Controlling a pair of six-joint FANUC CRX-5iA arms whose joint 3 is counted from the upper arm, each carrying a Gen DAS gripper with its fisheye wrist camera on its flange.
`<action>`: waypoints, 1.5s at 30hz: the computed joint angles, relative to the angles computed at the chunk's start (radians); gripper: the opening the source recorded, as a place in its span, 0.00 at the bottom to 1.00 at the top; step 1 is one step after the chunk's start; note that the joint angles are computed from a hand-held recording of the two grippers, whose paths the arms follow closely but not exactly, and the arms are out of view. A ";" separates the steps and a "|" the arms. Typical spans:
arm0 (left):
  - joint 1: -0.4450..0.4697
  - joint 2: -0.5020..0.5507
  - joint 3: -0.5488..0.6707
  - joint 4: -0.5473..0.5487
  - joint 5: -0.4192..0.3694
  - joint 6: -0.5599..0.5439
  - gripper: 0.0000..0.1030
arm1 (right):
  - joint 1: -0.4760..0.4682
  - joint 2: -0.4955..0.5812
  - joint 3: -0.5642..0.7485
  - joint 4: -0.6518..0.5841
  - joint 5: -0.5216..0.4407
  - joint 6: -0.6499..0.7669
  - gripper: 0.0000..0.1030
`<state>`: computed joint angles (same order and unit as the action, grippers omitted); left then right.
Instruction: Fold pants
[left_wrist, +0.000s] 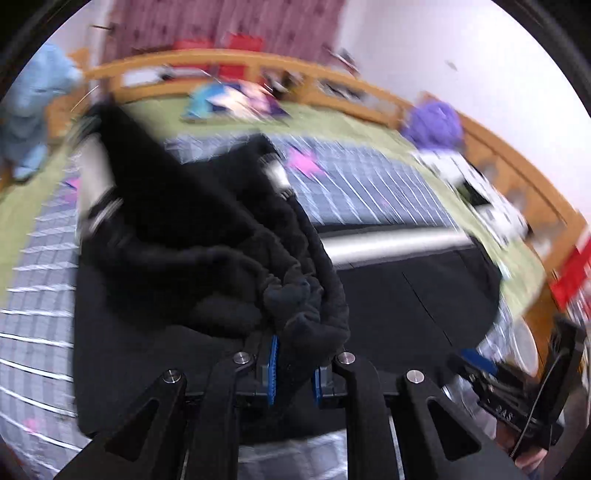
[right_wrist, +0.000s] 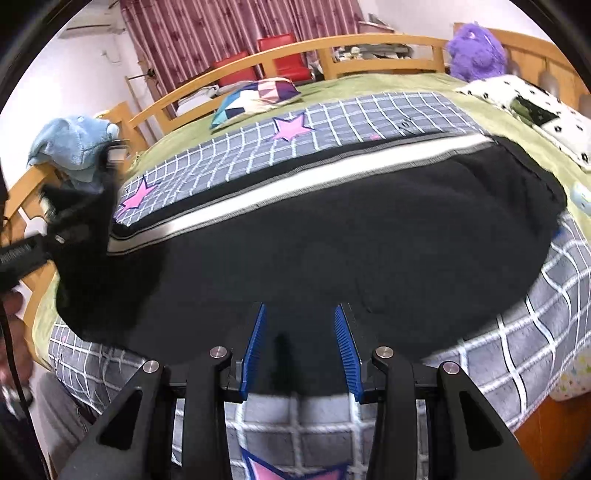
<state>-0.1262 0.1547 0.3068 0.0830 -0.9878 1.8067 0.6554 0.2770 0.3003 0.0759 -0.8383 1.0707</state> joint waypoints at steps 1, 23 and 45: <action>-0.003 0.024 -0.001 0.049 -0.017 -0.025 0.13 | -0.007 -0.004 -0.006 -0.016 -0.003 0.006 0.38; 0.205 -0.246 -0.314 0.145 -0.031 -0.115 0.59 | 0.056 0.210 0.356 -0.254 -0.104 0.214 0.42; 0.362 -0.308 -0.503 0.344 0.038 -0.220 0.59 | 0.120 0.276 0.416 -0.026 -0.097 0.204 0.38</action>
<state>0.2358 -0.1537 -0.1966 0.4268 -0.9502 1.5867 0.7753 0.5529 0.7166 0.0495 -0.9349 1.2743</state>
